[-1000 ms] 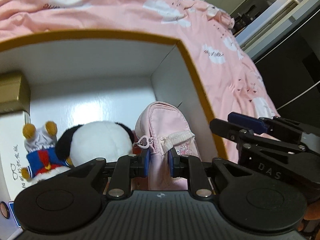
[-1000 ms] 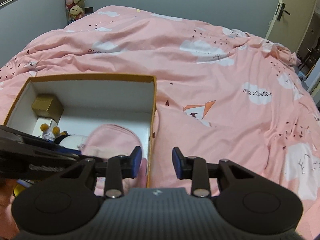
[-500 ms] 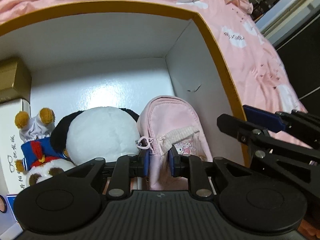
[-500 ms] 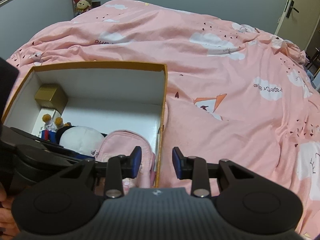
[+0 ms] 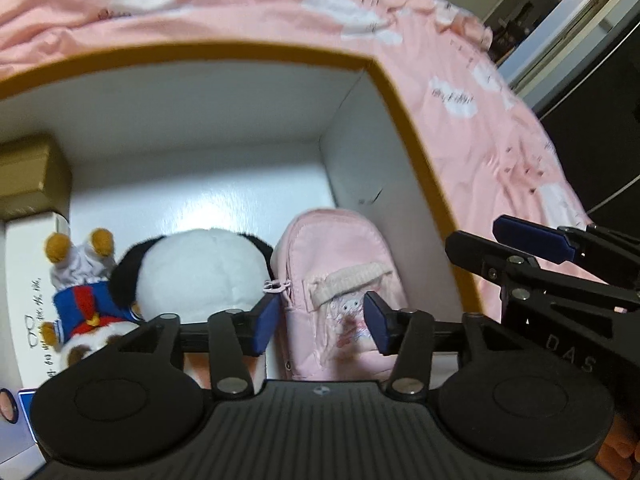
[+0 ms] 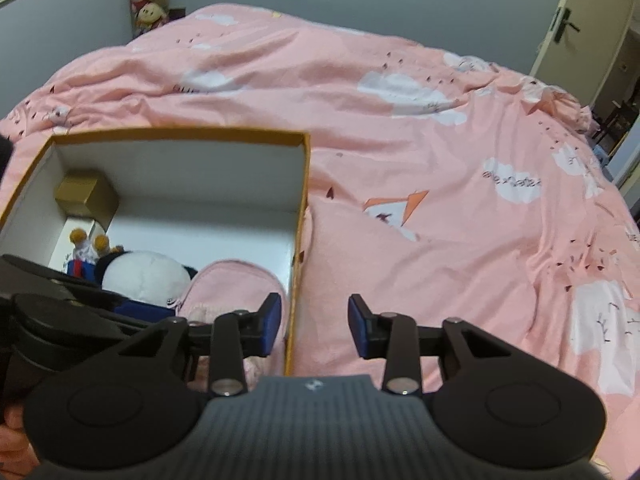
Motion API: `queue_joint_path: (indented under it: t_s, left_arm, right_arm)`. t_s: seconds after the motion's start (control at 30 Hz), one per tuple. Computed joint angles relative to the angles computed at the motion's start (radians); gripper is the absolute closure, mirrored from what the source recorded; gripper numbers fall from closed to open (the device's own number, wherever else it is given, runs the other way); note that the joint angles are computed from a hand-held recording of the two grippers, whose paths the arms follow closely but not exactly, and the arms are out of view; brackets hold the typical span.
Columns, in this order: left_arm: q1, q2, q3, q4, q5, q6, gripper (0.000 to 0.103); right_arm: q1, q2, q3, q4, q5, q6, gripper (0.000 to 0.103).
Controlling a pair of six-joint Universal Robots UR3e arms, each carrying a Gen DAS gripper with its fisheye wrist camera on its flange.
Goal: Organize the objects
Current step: 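Move both grippers back to the remaining items beside the box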
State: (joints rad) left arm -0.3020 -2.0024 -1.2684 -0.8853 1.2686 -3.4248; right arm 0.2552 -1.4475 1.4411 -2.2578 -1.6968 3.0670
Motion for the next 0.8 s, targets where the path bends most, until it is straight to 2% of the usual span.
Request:
queue_joint_path:
  t_s: [0.2, 0.3, 0.37, 0.47, 0.57, 0.63, 0.7, 0.8]
  left_arm:
    - [-0.014, 0.139, -0.154, 0.168, 0.075, 0.02, 0.038]
    - [-0.021, 0.221, -0.234, 0.22, 0.126, 0.043, 0.038]
    - [-0.03, 0.278, -0.285, 0.247, 0.167, 0.06, 0.038]
    - [-0.059, 0.362, -0.374, 0.32, 0.237, 0.134, 0.037]
    - [-0.087, 0.437, -0.415, 0.305, 0.303, 0.23, 0.036]
    - [-0.087, 0.499, -0.462, 0.299, 0.319, 0.264, 0.035]
    - [-0.064, 0.567, -0.503, 0.256, 0.291, 0.269, 0.035]
    - [-0.011, 0.674, -0.572, 0.16, 0.23, 0.257, 0.035]
  right_arm:
    - [-0.007, -0.092, 0.083, -0.079, 0.026, 0.039, 0.053]
    - [-0.02, -0.161, 0.175, -0.17, 0.08, 0.051, 0.041]
    - [-0.017, -0.198, 0.223, -0.216, 0.093, 0.069, 0.04]
    - [-0.008, -0.241, 0.278, -0.261, 0.115, 0.095, 0.036]
    - [0.006, -0.285, 0.348, -0.323, 0.15, 0.126, 0.031]
    - [0.031, -0.303, 0.384, -0.357, 0.154, 0.149, 0.024]
    - [0.063, -0.317, 0.41, -0.372, 0.146, 0.185, 0.023]
    - [0.137, -0.31, 0.426, -0.371, 0.081, 0.306, 0.014]
